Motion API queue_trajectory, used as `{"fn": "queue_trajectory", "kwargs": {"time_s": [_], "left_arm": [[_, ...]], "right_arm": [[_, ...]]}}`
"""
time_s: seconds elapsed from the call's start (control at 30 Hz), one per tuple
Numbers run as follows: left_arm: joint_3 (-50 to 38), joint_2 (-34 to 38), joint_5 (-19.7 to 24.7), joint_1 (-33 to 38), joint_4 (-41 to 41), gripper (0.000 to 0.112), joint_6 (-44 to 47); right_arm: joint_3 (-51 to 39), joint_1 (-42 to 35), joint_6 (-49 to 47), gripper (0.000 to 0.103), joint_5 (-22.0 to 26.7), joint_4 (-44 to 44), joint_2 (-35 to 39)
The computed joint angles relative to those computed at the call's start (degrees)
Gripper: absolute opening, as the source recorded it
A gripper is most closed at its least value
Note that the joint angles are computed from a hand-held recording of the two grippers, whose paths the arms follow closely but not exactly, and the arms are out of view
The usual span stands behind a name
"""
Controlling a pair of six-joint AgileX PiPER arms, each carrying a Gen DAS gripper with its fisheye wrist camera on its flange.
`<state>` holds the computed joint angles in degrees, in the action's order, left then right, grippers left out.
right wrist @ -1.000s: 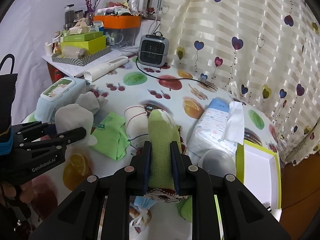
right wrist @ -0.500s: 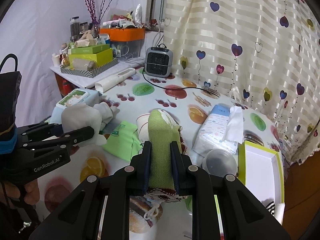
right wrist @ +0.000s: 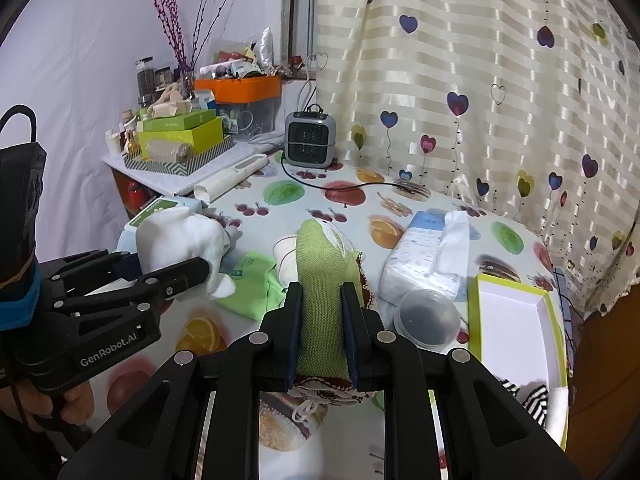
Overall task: Organize soft objects
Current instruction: 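Lift the white sock bundle and green towel and carry both over the tray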
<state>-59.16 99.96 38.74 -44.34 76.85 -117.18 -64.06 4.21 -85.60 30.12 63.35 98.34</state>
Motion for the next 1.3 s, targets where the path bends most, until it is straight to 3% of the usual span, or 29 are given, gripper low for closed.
{"fn": "queue_trajectory", "kwargs": {"time_s": [0.7,1.3], "left_arm": [[-5.4,0.5,6.3,-6.4,-3.4,0.032,6.4],[-13.0,4.6,7.3,-8.4,-6.7,0.032,13.7]], "right_arm": [[5.1,-6.3,-6.5,0.02,4.0,6.3,-6.1],[5.7,-12.4,-8.9,0.02,8.0,8.7,-7.0]]}}
